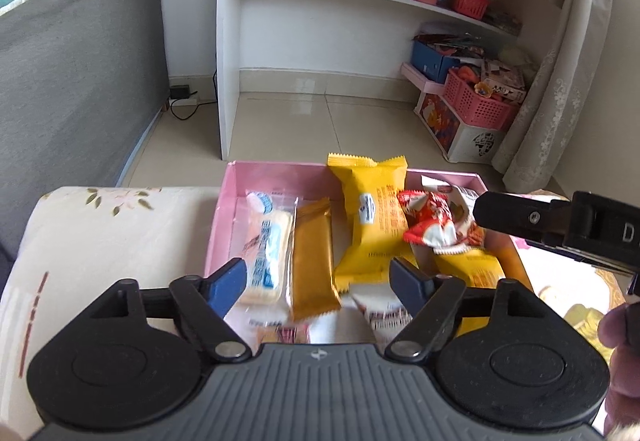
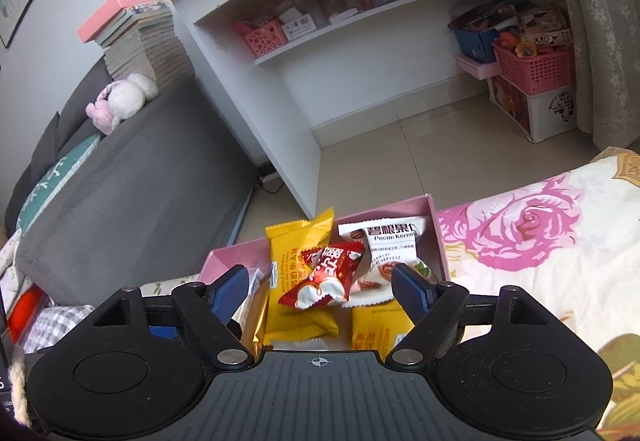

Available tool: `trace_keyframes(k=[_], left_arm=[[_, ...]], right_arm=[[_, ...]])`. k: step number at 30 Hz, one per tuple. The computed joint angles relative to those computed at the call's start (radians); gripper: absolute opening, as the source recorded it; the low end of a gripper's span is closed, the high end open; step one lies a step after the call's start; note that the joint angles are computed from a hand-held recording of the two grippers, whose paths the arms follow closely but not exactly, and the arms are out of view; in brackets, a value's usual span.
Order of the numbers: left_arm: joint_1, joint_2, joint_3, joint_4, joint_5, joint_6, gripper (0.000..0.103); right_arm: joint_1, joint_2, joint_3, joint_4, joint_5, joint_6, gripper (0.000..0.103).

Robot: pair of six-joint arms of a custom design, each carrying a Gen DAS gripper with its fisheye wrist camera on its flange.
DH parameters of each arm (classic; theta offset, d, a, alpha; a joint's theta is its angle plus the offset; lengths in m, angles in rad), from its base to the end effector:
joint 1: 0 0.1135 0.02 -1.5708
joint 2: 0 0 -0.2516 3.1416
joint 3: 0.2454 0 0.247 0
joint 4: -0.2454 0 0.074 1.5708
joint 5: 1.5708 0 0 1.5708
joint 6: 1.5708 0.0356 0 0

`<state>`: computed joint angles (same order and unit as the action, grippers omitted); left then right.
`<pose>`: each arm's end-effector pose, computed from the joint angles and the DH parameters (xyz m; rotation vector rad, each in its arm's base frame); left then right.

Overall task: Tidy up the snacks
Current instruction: 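Withdraw both open tools from the box back toward the snack pile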

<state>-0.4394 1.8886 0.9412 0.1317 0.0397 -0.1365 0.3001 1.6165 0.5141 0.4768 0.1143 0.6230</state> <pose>0.3273 -0.1554 0.1132 0.3823 2.3791 -0.3172 0.2705 0.0794 0.1141 0.4207 2.1791 0.3914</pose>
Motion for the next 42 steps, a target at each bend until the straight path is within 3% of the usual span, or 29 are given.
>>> trace_keyframes(k=[14,23,27,34,38,42], left_arm=[[0.057,-0.224,-0.219,-0.032,0.046,0.033,0.098],[0.096,-0.313,-0.331,-0.062,0.084,0.042,0.101],[0.1,-0.359,-0.444,0.05,0.091,0.064,0.103],[0.123,-0.434,-0.587,0.135,0.171,0.202,0.103],[0.16,-0.387,-0.647,0.212,0.258,0.379,0.1],[0.21,-0.34,-0.656,0.176,0.353,0.585,0.093]], right_arm=[[0.21,-0.23,-0.039,-0.31,0.166,0.083,0.093],[0.362,-0.269,-0.054,-0.423,0.261,0.19,0.096],[0.426,-0.273,-0.094,-0.418,0.303,0.257,0.098],[0.518,-0.228,-0.132,-0.402,0.412,0.284,0.098],[0.534,-0.191,-0.164,-0.367,0.428,0.293,0.098],[0.543,-0.145,-0.199,-0.32,0.436,0.285,0.098]])
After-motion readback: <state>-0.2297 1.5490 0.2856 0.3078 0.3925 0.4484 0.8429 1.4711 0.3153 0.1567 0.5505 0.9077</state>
